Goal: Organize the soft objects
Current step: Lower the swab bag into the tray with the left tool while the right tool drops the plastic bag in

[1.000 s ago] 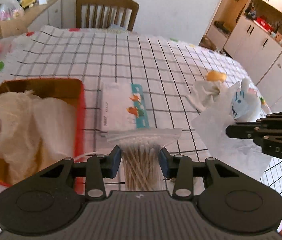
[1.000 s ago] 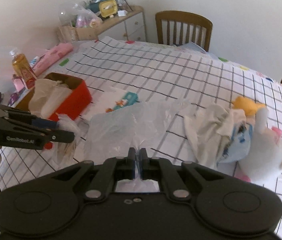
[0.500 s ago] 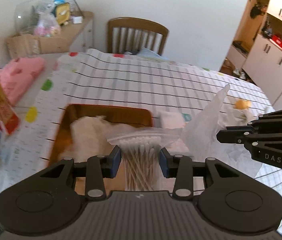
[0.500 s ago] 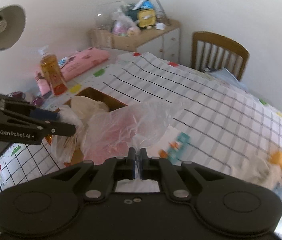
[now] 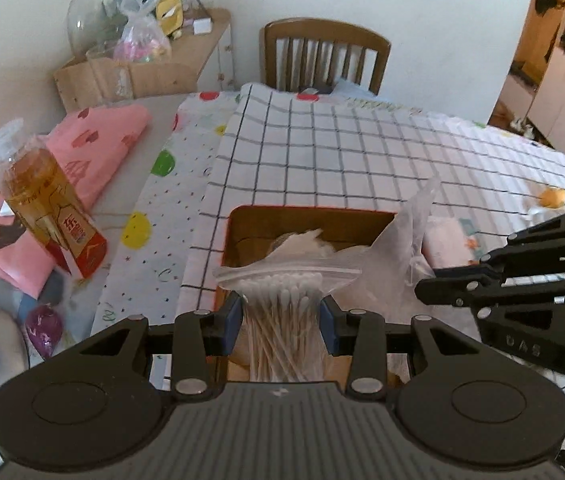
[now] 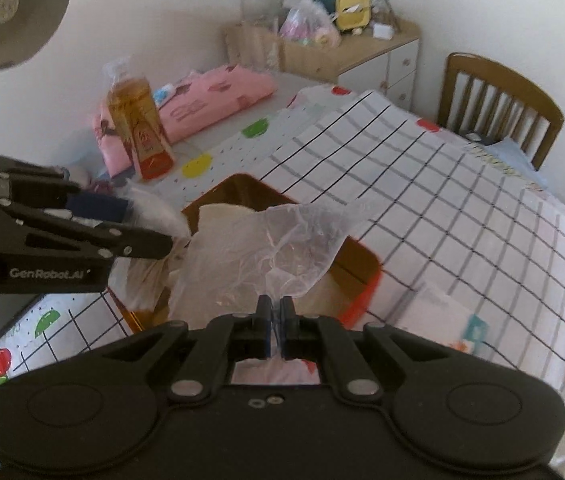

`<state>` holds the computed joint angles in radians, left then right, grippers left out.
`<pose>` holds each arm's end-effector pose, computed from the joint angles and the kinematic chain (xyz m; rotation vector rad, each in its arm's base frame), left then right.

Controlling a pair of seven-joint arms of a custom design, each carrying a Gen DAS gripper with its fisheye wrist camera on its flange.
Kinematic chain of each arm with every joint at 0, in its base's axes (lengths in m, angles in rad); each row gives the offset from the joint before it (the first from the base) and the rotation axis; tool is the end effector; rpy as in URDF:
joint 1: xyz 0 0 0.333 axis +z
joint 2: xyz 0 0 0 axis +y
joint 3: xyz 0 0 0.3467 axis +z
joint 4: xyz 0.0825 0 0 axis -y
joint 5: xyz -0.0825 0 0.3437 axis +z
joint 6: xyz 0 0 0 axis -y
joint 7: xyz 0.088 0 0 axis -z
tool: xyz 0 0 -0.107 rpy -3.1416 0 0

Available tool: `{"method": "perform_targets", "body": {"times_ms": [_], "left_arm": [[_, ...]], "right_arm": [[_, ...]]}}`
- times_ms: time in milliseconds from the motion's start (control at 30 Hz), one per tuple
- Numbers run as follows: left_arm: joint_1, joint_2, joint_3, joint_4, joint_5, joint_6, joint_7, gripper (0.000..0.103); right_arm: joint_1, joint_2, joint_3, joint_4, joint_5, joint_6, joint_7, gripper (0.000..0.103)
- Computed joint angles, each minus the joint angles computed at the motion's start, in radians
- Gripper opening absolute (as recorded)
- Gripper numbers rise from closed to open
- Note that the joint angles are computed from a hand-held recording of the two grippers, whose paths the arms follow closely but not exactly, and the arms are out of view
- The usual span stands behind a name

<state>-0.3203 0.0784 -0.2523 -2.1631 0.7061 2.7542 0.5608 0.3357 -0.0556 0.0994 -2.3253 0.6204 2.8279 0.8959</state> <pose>0.4517 -0.3193 0.4673 -1.7364 2.0126 -0.6796 0.4697 0.1866 0.4744 -2.2201 1.2112 -0.2745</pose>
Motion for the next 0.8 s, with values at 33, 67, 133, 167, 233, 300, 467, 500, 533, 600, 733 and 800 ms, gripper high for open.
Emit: {"method": "perform_targets", "body": {"times_ms": [33, 67, 133, 167, 233, 300, 467, 500, 533, 600, 733, 800], "left_arm": [[0.002, 0.006, 0.001, 0.001, -0.008, -0.001, 0.006, 0.039], [0.006, 0.015, 0.002, 0.005, -0.018, -0.001, 0.012, 0.039], [0.011, 0.033, 0.004, 0.009, -0.04, 0.002, 0.018, 0.039], [0.013, 0.037, 0.003, 0.008, -0.053, 0.006, 0.025, 0.039], [0.015, 0.058, 0.002, 0.016, -0.072, 0.01, 0.039, 0.039], [0.011, 0.078, 0.002, 0.029, -0.075, 0.0, 0.044, 0.04], [0.009, 0.118, -0.004, 0.047, -0.111, -0.008, 0.076, 0.04], [0.008, 0.123, -0.005, 0.051, -0.117, -0.012, 0.084, 0.04], [0.006, 0.129, -0.005, 0.055, -0.12, -0.018, 0.088, 0.04], [0.007, 0.14, -0.007, 0.063, -0.135, -0.028, 0.102, 0.04], [0.001, 0.153, -0.007, 0.07, -0.146, -0.04, 0.107, 0.04], [0.0, 0.154, -0.007, 0.071, -0.153, -0.045, 0.107, 0.04]], "right_arm": [[0.0, 0.011, 0.003, 0.005, -0.015, 0.0, 0.013, 0.003], [0.0, 0.024, 0.006, 0.009, -0.041, 0.002, 0.035, 0.003], [0.003, 0.045, 0.01, 0.011, -0.096, 0.015, 0.075, 0.003], [0.005, 0.055, 0.011, 0.009, -0.129, 0.023, 0.094, 0.003], [0.01, 0.068, 0.01, 0.006, -0.172, 0.031, 0.115, 0.003], [0.014, 0.08, 0.008, 0.005, -0.198, 0.032, 0.121, 0.003], [0.027, 0.1, 0.002, 0.002, -0.279, 0.034, 0.159, 0.004], [0.029, 0.104, 0.001, 0.003, -0.29, 0.033, 0.165, 0.004], [0.031, 0.106, 0.0, 0.001, -0.302, 0.032, 0.171, 0.004], [0.035, 0.11, -0.002, -0.003, -0.318, 0.036, 0.183, 0.006], [0.033, 0.11, 0.003, -0.001, -0.278, 0.027, 0.15, 0.012], [0.033, 0.107, 0.004, -0.005, -0.262, 0.029, 0.135, 0.015]]}}
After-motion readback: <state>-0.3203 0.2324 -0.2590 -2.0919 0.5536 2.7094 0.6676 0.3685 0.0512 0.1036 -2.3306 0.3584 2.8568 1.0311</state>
